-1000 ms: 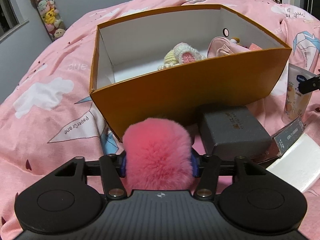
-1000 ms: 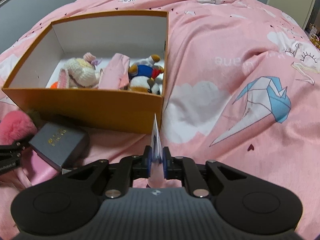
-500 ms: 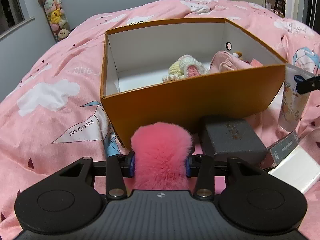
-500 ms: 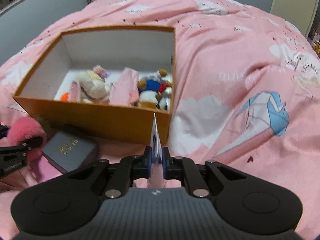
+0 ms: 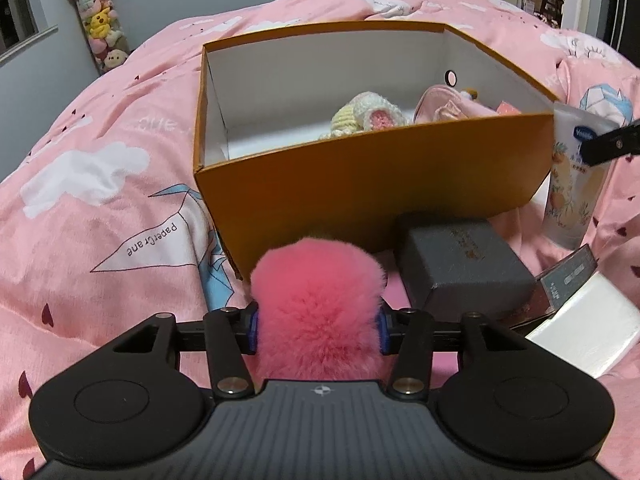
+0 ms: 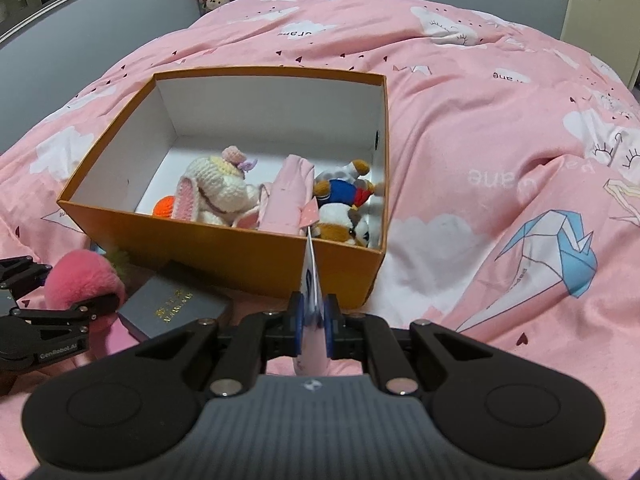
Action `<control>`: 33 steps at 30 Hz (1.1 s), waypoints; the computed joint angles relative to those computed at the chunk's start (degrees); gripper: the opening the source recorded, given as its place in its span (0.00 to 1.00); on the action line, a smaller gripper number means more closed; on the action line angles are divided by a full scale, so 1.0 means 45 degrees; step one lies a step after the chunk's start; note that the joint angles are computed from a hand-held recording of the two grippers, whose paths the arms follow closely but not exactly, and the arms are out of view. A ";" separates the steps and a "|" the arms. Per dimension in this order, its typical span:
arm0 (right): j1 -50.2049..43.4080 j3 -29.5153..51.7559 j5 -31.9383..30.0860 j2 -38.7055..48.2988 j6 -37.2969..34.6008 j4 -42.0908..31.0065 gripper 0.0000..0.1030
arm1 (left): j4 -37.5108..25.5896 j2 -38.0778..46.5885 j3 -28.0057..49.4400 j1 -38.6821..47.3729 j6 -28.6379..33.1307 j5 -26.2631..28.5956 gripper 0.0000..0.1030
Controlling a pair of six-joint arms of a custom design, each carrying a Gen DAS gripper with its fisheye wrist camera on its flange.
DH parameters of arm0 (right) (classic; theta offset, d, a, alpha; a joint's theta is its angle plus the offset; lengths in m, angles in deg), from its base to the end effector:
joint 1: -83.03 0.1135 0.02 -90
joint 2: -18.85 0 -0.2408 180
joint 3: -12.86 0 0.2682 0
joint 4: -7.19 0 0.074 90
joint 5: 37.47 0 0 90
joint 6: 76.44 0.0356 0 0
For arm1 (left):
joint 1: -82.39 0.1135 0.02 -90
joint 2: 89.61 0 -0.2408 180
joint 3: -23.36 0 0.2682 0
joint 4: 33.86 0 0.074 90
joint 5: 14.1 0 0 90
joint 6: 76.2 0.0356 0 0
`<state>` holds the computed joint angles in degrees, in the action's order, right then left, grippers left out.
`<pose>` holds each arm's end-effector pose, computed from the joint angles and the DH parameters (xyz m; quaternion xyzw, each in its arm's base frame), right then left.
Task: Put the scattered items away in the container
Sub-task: 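Lift the pompom with the left tool while the right tool lifts the card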
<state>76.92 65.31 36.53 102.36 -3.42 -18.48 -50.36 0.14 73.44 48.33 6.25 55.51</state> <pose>0.2813 -0.0202 0.1239 -0.1295 0.9408 0.0739 0.3044 0.2432 -0.1494 0.0939 0.1658 0.9284 0.0566 0.3278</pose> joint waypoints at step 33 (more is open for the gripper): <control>0.0319 0.0114 -0.0829 -0.1011 -0.0053 -0.0564 0.11 | 0.0262 -0.3373 -0.1377 -0.0040 -0.0563 0.1063 0.49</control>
<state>78.36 65.82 32.80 97.81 -3.65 -21.02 -49.18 -15.04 67.25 48.15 3.72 60.30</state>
